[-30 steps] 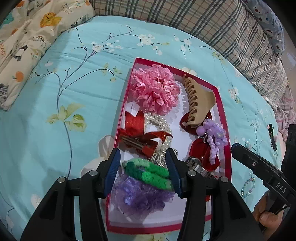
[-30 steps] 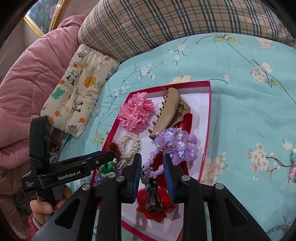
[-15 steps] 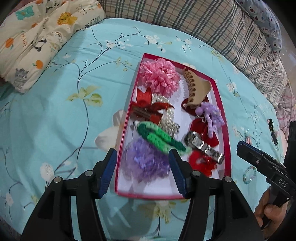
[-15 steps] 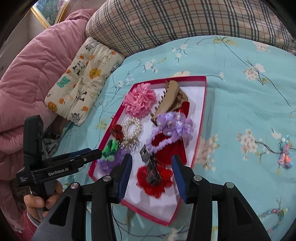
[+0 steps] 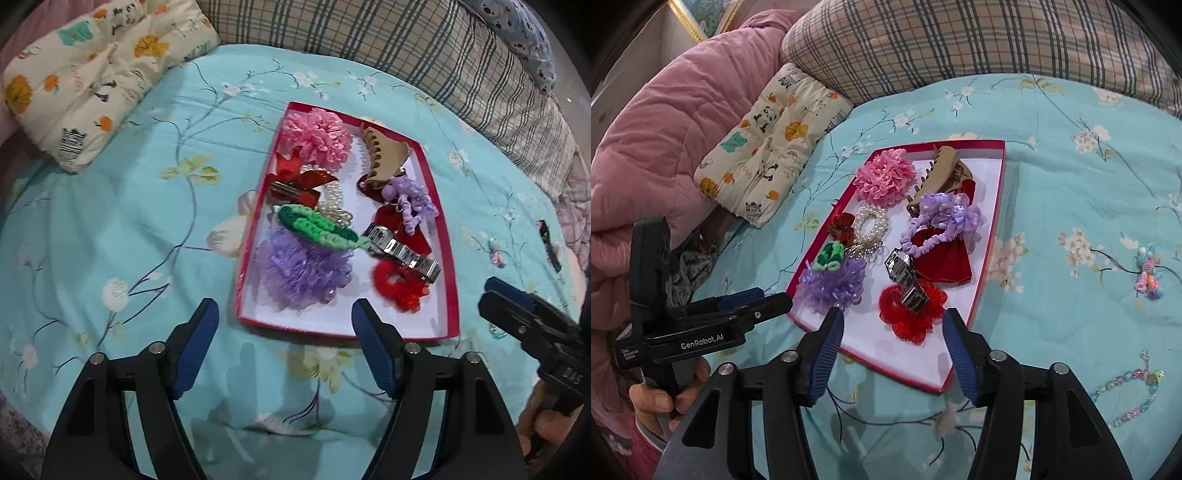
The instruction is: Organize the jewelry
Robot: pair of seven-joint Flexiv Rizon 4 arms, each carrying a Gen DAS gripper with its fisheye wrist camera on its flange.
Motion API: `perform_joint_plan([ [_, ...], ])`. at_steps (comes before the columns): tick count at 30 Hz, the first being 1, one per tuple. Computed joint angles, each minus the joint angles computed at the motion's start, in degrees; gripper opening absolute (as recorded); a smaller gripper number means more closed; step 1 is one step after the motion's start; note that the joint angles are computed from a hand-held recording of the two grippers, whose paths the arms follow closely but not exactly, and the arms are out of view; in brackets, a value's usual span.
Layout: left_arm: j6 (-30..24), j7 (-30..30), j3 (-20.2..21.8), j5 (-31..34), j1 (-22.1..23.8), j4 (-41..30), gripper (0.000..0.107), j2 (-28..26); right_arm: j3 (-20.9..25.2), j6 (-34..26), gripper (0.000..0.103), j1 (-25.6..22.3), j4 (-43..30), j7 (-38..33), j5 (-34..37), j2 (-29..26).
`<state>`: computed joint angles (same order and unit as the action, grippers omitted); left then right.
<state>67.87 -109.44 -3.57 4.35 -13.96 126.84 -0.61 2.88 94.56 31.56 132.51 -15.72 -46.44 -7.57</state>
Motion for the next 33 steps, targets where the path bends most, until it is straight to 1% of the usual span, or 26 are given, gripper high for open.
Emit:
perform_joint_plan([
  [2,-0.45,-1.52,0.07,1.65,-0.06,0.31,0.079,0.75,-0.84,-0.83,0.064,0.69,0.37,1.68,-2.76,0.90],
  [4,-1.09,-2.53,0.06,2.67,0.04,0.68,0.080,1.56,-0.39,-1.98,0.068,0.14,0.35,3.43,-5.61,1.46],
  [6,-2.07,-4.20,-0.07,4.58,0.27,0.69,0.081,2.40,0.98,-3.48,0.074,-0.80,0.32,3.95,-7.15,1.98],
  [10,-3.75,-6.81,-0.51,7.59,0.81,1.01,0.084,4.18,3.84,-6.26,0.079,-3.04,0.62,4.66,-9.68,3.04],
  [12,-4.94,-7.84,-0.82,9.02,1.09,1.21,0.084,5.12,6.10,-7.71,0.084,-4.22,0.75,2.75,-7.64,3.31],
  [14,-5.86,-8.49,-1.09,9.77,1.24,1.66,0.085,6.05,7.96,-10.05,0.085,-4.61,0.78,0.53,-5.29,3.69],
  [17,-7.85,-9.48,-1.72,11.24,1.59,2.08,0.085,7.42,9.23,-11.93,0.090,-4.82,0.69,-0.68,-3.78,3.82],
  [21,-11.18,-12.12,-3.14,15.45,2.25,1.52,0.085,9.11,10.36,-14.16,0.092,-4.60,0.63,-2.73,-1.41,4.05],
  [25,-14.77,-13.24,-4.17,17.90,2.48,-0.24,0.087,9.54,11.28,-15.45,0.093,-4.33,0.61,-4.66,1.90,4.61],
  [29,-18.72,-14.48,-5.44,21.66,2.23,-2.95,0.089,9.67,12.13,-18.02,0.098,-3.98,-0.09,-6.90,4.51,5.71],
  [33,-20.10,-14.55,-5.66,22.88,1.51,-4.53,0.089,9.66,12.88,-19.45,0.101,-3.78,-0.90,-10.06,7.52,6.29],
])
